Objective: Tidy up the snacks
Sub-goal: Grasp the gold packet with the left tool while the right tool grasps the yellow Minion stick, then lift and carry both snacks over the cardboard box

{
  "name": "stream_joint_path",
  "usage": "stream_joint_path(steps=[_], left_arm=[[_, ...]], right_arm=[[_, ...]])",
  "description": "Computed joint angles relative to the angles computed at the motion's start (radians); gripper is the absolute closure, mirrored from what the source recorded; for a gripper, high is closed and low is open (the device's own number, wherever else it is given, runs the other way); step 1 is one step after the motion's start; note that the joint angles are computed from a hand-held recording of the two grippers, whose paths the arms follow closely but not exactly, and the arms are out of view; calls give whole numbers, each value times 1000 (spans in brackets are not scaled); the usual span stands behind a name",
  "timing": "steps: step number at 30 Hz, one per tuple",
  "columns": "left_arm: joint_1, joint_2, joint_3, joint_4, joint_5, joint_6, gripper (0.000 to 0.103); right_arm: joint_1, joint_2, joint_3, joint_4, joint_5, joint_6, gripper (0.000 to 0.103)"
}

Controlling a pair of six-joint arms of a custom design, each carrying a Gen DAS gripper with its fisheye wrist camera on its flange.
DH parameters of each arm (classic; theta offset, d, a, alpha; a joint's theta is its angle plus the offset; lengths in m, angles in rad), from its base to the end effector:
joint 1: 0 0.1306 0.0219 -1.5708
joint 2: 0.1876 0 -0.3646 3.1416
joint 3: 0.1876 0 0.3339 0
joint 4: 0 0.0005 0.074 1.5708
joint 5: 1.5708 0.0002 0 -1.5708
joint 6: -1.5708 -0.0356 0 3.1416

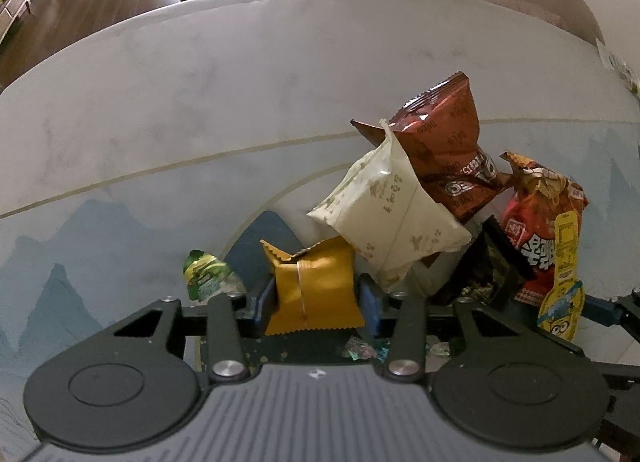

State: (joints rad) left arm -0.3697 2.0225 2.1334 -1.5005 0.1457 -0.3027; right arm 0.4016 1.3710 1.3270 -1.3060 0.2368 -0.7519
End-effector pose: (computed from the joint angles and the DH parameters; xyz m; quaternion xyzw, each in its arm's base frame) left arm 0.5488 -0.2188 0.3527 0.3339 0.9355 -0.0755 0.0878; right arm 0.3483 0.1383 0.3745 0.1848 0.9696 -0.0388 0.1557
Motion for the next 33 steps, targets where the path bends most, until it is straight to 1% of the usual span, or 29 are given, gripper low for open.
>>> stream_joint_path(steps=[3, 9, 15, 21, 23, 28, 31, 33], left_arm=[[1, -21, -29, 22, -9, 13, 61], [24, -43, -31, 8, 21, 20, 62], [61, -85, -33, -9, 67, 5, 62], [95, -111, 36, -65, 125, 4, 62], [111, -140, 30, -61, 146, -9, 62], [149, -182, 61, -95, 187, -35, 62], [172, -229, 40, -92, 207, -60, 62], [191, -252, 42, -108, 232, -71, 62]], right_arm=[[7, -10, -11, -1, 11, -5, 54], [11, -62, -26, 1, -5, -36, 54], [43, -105, 6, -37, 4, -66, 54], [90, -125, 79, -97, 41, -105, 54], [109, -132, 109, -116, 53, -120, 54], [170, -128, 192, -168, 98, -160, 54], [215, -121, 250, -202, 126, -185, 54], [244, -114, 286, -221, 142, -201, 54]])
